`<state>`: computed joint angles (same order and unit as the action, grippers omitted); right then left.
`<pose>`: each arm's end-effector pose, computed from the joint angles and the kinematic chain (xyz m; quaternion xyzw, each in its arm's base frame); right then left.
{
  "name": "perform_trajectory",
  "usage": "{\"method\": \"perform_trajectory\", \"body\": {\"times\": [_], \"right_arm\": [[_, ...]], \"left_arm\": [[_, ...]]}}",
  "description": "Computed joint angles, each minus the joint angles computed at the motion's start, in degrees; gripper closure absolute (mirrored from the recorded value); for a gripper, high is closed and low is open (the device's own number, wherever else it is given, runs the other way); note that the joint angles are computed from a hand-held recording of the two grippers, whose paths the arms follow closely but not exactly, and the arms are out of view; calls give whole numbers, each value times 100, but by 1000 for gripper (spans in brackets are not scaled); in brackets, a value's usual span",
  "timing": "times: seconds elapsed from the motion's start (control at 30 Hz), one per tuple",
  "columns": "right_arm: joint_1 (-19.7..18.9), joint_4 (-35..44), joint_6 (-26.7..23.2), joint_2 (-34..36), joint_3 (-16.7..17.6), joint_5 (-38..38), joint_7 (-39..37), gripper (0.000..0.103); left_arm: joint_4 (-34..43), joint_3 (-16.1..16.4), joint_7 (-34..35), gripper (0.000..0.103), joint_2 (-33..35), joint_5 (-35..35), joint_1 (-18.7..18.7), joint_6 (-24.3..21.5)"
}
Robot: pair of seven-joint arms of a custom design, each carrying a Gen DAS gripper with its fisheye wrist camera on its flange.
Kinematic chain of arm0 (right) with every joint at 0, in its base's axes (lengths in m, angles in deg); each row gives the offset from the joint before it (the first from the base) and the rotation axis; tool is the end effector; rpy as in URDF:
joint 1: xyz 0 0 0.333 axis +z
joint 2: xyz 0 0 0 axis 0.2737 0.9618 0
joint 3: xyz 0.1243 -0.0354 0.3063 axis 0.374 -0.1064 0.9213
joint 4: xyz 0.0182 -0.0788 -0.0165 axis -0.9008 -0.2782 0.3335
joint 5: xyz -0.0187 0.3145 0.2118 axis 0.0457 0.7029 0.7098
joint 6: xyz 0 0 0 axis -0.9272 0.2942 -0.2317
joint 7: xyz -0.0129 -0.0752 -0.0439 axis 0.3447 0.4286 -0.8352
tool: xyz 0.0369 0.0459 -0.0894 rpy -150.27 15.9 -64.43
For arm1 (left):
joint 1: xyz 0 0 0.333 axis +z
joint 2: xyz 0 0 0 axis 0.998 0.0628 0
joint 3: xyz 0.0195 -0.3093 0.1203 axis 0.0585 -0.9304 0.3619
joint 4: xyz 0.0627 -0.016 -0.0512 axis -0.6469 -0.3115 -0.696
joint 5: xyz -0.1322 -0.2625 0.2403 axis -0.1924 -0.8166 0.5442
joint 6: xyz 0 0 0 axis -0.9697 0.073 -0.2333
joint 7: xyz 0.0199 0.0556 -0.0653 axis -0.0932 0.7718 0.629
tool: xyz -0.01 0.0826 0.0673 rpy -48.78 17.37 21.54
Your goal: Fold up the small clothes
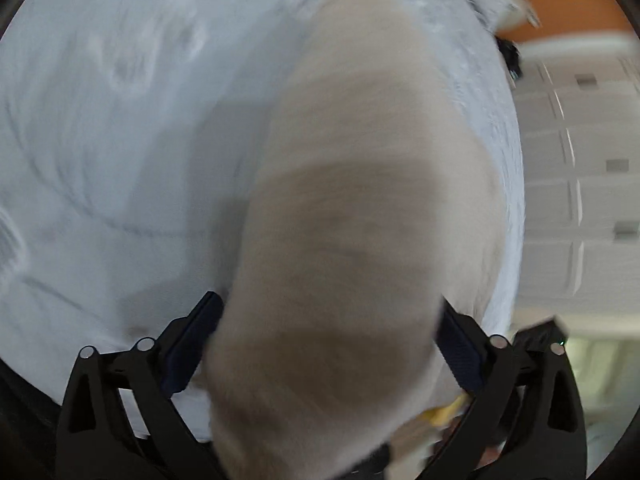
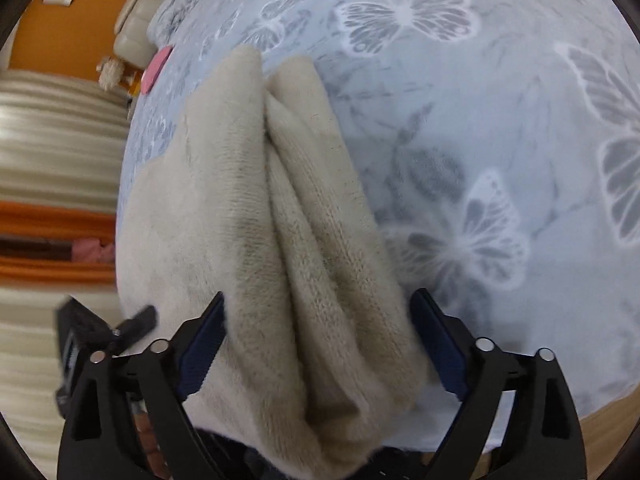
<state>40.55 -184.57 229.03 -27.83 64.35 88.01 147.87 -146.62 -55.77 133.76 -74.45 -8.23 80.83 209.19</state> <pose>0.4658 0.2434 0.4608 -0.5062 0.8014 0.1296 0.2913 0.5036 -0.1286 0.4647 0.7927 -0.5121 0.2665 0.1957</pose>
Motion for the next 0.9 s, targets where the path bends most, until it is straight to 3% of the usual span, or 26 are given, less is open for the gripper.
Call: {"method": "perform_trajectory", "body": {"times": [0.07, 0.1, 0.13, 0.2, 0.27, 0.4, 0.5, 0.6, 0.67, 0.73, 0.9], "right_arm": [[52, -3, 136, 28, 25, 223, -42, 14], [101, 23, 136, 36, 14, 532, -238, 33], [112, 36, 101, 25, 27, 591, -256, 51], [120, 80, 140, -45, 82, 435, -147, 62], [122, 121, 182, -202, 132, 19, 132, 66], [347, 200, 386, -622, 231, -619, 413, 67], [609, 322, 313, -528, 196, -742, 464, 67], [692, 306, 44, -203, 270, -909, 831, 66], [630, 154, -75, -92, 373, -1282, 1380, 57], [707, -84, 268, -178, 343, -914, 1349, 45], [671, -23, 7, -232, 297, -1171, 1585, 36]], "left_arm": [[-81, 57, 14, 5, 12, -480, 12, -26], [-90, 74, 61, 8, 1, -621, 19, -62], [-71, 82, 116, 18, -13, -650, 27, -136], [-60, 87, 215, 33, -108, -563, 48, -204], [-82, 132, 344, 47, -270, -577, 74, -279], [-291, 318, 661, 51, -925, -596, 160, -389], [-554, 461, 710, 51, -1408, -309, 277, -567], [-780, 439, 519, 47, -1412, 217, 375, -715], [-962, 400, 434, 40, -1295, 349, 383, -727], [-1163, 301, 403, 32, -1417, 407, 368, -389], [-1024, -84, -71, 29, -1514, 1653, 351, -1]]}}
